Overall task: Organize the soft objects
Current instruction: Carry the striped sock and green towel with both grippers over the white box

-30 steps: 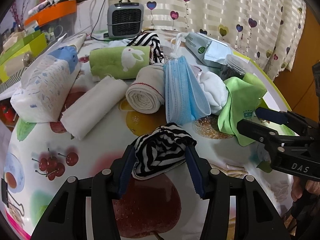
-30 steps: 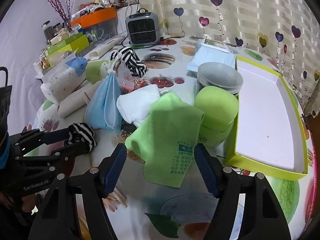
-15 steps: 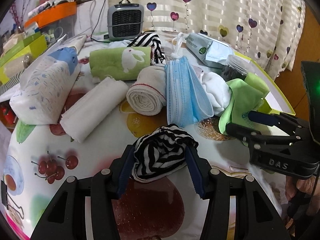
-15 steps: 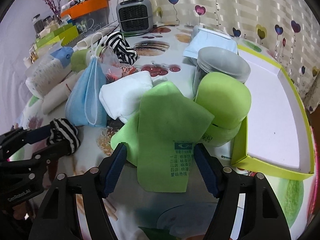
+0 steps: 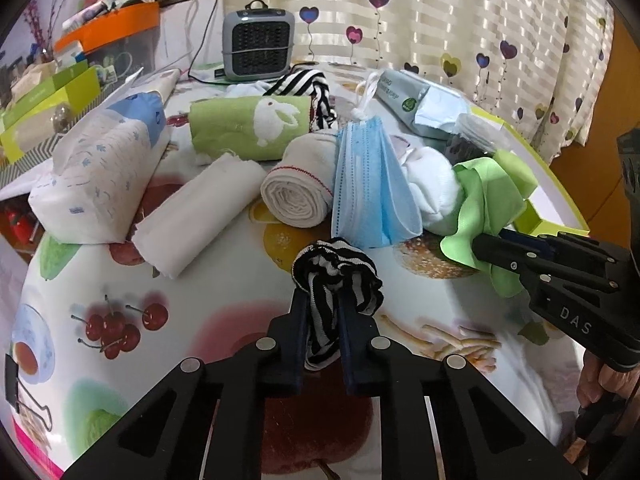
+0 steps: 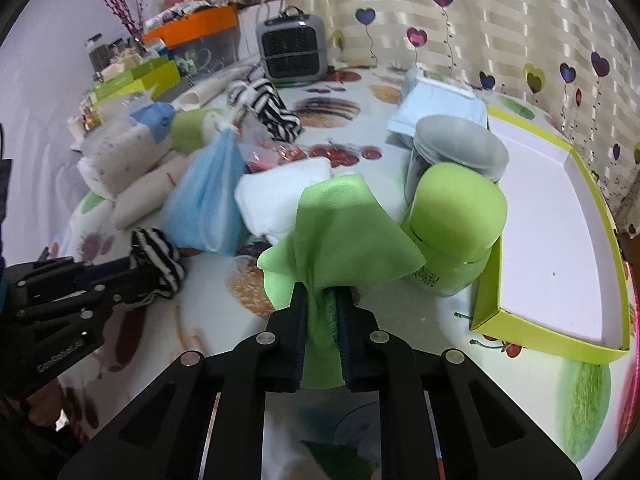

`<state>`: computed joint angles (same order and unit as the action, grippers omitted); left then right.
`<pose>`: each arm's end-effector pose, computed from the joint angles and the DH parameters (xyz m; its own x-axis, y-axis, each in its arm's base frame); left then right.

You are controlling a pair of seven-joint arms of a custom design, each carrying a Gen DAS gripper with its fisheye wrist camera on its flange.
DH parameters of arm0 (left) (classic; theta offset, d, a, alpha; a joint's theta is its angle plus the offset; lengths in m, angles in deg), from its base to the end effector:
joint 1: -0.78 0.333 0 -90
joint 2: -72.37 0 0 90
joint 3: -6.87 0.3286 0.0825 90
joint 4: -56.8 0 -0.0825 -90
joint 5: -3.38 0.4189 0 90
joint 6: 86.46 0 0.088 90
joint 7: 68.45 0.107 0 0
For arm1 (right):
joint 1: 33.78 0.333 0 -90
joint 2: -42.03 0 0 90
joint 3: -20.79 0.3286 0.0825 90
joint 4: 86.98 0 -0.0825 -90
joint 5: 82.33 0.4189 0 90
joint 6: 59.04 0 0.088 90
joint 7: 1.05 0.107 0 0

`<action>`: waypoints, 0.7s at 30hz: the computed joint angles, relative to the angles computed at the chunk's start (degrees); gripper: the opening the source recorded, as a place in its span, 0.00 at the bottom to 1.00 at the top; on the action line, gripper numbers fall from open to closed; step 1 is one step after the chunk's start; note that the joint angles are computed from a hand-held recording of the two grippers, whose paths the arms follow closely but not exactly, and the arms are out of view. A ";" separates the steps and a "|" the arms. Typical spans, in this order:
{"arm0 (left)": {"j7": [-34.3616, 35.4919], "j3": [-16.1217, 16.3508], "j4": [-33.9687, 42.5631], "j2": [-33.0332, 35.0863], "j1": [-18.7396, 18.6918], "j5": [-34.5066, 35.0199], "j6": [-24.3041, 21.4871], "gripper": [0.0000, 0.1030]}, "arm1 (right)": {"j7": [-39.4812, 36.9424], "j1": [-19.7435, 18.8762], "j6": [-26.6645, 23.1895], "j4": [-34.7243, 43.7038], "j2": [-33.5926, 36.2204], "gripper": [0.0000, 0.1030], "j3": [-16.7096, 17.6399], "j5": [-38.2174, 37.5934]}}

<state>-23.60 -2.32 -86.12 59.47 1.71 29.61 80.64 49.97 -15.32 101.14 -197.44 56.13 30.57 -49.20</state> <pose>0.5025 -0.1019 0.4259 0.1850 -0.9777 0.0998 -0.7566 -0.2065 -0.6204 0.6153 0.2935 0.4212 0.6459 -0.7565 -0.1023 -0.6219 -0.4437 -0.6453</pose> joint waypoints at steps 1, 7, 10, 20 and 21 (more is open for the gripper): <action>-0.35 -0.16 -0.23 -0.45 0.17 0.38 0.27 0.13 | -1.78 -0.65 0.07 -0.50 -0.61 0.14 0.77 1.74; -3.13 -1.68 -1.80 -3.37 1.23 2.70 1.39 0.12 | -7.58 -1.12 0.68 -2.50 -3.31 0.14 1.65 8.27; -4.37 -2.45 -2.11 -4.70 1.72 3.75 1.36 0.12 | -10.33 -1.02 1.13 -3.43 -4.72 0.14 1.57 11.62; -7.37 -4.15 -0.82 -5.93 2.00 6.62 0.74 0.12 | -17.14 -0.37 2.44 -5.02 -7.87 0.14 0.02 20.24; -7.55 -4.27 -0.44 -5.76 2.02 6.92 0.74 0.12 | -17.54 -0.32 2.60 -5.08 -8.04 0.14 -0.17 20.82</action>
